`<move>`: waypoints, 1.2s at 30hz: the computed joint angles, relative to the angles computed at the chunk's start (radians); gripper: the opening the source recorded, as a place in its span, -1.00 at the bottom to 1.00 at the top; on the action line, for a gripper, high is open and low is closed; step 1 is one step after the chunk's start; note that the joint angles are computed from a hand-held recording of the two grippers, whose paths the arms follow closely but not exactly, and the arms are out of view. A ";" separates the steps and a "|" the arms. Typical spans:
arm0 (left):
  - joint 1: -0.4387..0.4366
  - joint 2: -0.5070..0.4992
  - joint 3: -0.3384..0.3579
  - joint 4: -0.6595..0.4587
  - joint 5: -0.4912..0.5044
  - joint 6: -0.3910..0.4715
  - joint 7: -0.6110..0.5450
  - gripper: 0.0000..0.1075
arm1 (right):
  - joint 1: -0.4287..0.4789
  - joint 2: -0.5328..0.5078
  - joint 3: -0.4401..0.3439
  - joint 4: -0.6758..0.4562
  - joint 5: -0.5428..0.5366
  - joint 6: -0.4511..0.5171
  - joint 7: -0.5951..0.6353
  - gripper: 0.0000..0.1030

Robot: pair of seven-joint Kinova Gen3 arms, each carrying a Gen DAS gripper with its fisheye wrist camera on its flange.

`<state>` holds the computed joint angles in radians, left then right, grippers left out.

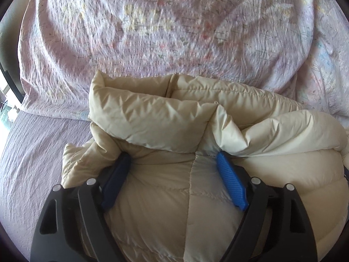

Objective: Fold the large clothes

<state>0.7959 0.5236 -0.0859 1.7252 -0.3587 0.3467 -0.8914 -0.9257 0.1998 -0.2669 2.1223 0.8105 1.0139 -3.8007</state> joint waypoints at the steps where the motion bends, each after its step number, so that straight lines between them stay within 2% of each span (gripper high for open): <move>1: 0.006 0.001 -0.007 0.003 -0.004 -0.006 0.006 0.54 | 0.003 0.009 0.004 -0.003 0.008 -0.007 -0.003 0.55; 7: 0.043 0.011 -0.060 0.034 -0.019 -0.066 0.035 0.56 | 0.038 0.017 0.031 0.010 0.044 -0.057 0.016 0.57; 11: 0.063 0.020 -0.082 0.032 -0.018 -0.072 0.038 0.57 | 0.056 0.017 0.038 0.017 0.048 -0.081 0.027 0.58; 13: 0.070 0.018 -0.086 0.028 -0.017 -0.061 0.036 0.57 | 0.030 0.018 0.088 0.013 0.034 -0.099 0.060 0.58; 15: 0.060 0.021 -0.072 0.009 -0.018 -0.030 0.024 0.57 | 0.034 0.015 0.115 -0.002 -0.001 -0.112 0.127 0.58; 18: 0.012 0.000 -0.010 -0.013 -0.007 0.037 -0.013 0.57 | 0.152 0.004 0.041 -0.034 -0.069 -0.116 0.249 0.58; 20: -0.022 -0.028 0.028 0.001 0.003 0.052 -0.034 0.57 | 0.226 -0.019 -0.002 -0.054 -0.131 -0.113 0.330 0.58; 22: -0.035 -0.056 0.041 0.021 0.000 0.062 -0.040 0.57 | 0.226 -0.049 0.014 -0.067 -0.180 -0.090 0.371 0.58; 24: -0.036 -0.091 0.046 0.042 -0.014 0.072 -0.037 0.57 | 0.175 -0.088 0.046 -0.068 -0.195 -0.039 0.348 0.58; 27: -0.031 -0.145 0.037 0.096 -0.057 0.070 -0.008 0.58 | 0.168 -0.143 0.012 -0.058 -0.207 0.035 0.290 0.66; 29: -0.062 -0.184 0.056 0.139 -0.064 0.066 -0.007 0.58 | 0.171 -0.191 -0.017 -0.041 -0.235 0.081 0.253 0.70; 32: -0.180 -0.230 0.143 0.194 0.021 0.069 -0.087 0.58 | 0.196 -0.282 -0.060 0.012 -0.298 0.096 0.197 0.77; 36: -0.336 -0.257 0.245 0.249 0.172 0.082 -0.228 0.58 | 0.232 -0.396 -0.118 0.107 -0.404 0.025 0.111 0.77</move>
